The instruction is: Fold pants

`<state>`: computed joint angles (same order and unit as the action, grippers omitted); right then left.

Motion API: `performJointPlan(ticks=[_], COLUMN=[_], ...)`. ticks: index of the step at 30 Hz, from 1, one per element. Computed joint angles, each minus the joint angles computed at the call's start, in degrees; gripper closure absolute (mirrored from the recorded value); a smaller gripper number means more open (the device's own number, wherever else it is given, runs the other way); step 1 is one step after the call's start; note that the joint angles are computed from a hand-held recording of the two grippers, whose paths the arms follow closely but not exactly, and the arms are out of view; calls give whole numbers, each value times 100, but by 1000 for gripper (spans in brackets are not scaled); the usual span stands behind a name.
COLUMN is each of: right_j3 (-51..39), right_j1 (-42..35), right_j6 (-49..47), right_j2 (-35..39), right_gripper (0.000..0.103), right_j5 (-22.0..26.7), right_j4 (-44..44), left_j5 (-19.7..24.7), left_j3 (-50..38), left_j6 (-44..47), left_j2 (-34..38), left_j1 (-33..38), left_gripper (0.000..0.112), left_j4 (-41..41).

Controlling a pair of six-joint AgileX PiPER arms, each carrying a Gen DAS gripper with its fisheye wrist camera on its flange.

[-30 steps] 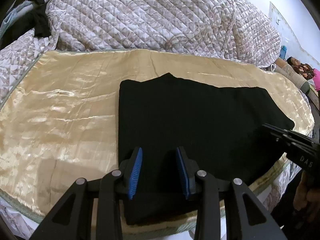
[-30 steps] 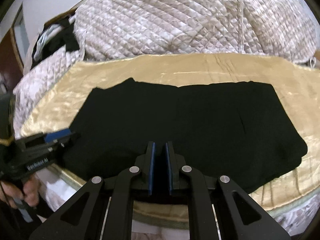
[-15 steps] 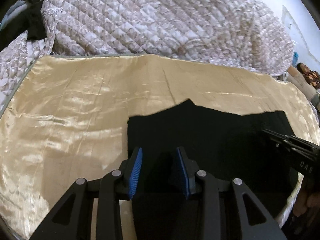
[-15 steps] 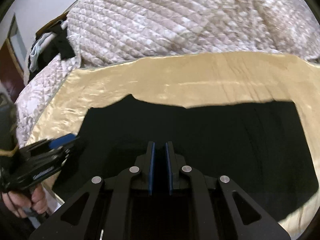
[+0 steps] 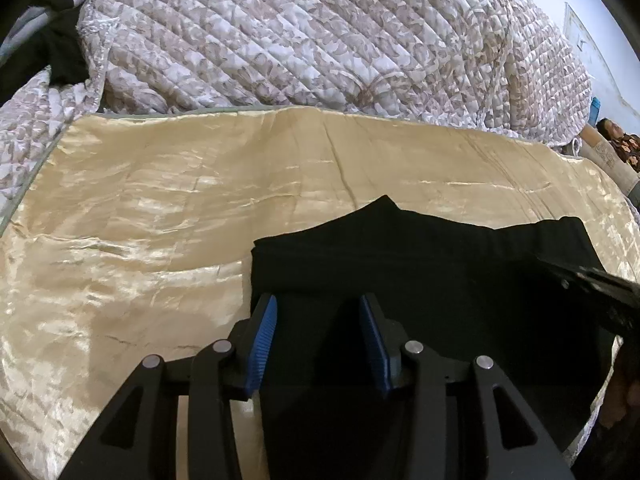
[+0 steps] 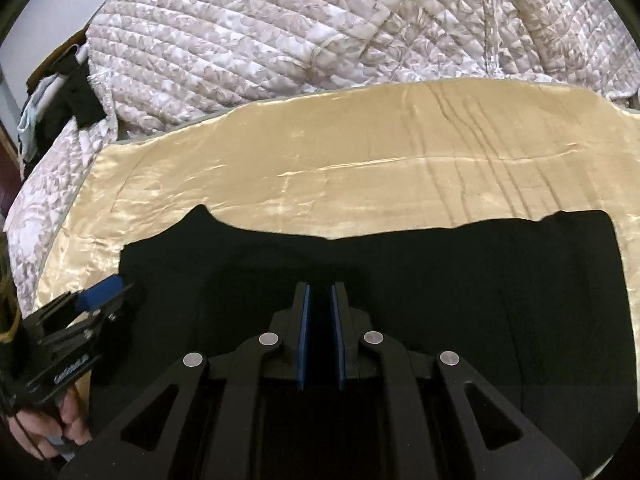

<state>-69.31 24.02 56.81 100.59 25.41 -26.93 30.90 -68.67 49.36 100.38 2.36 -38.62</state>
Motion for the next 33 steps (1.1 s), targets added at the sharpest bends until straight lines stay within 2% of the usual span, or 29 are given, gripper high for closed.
performJointPlan(ticks=[3,7,12,13,15,18,19,22,24,26,27,28,33], right_j3=[427,993,1321,1464,1595,1786,1917,2227,2483,2793,2911,3048,3681], right_j1=[321,906,1406,1479,1524,1496,1445,1372,1251,1196,1203,1225,1142], right_j6=[749,1831,2206,2503,2701,2956,3080,3549,3912,4461,4700,4946,5888], right_j2=[-379,-767,-798,-856,-966,-1128,-1236,-1616,-1929,-2316,-2475,-2652,-3527], right_gripper=[93,85,84,84,84,80,80,80,79,67,51,44,44], right_j5=[-92,-105,129,145,305,651,580,881,880,1110,1226,1320,1559], right_j4=[-719,-1773,-2205,-2531,-2731,-2820,-2887,-3115,-3233,-3399,-3455,-3510,-3391], left_j5=[-12,14,36,63,53,-247,-222,-142,-165,-177,-166,-188,-183], left_j3=[272,757,1347,1446,1665,1951,1959,1925,1945,1947,1939,1951,1954], left_j6=[215,691,1014,1045,1129,1353,1340,1320,1331,1367,1367,1346,1342], left_j2=[-283,-716,-1152,-1212,-1313,-1518,-1537,-1510,-1521,-1523,-1522,-1530,-1535], left_j1=[35,103,91,84,70,-25,-18,16,11,16,25,3,4], left_gripper=[67,67,67,67,67,67,67,66,66,66,66,66,66], left_j4=[-180,-541,-713,-732,-751,-844,-851,-883,-899,-904,-907,-903,-908])
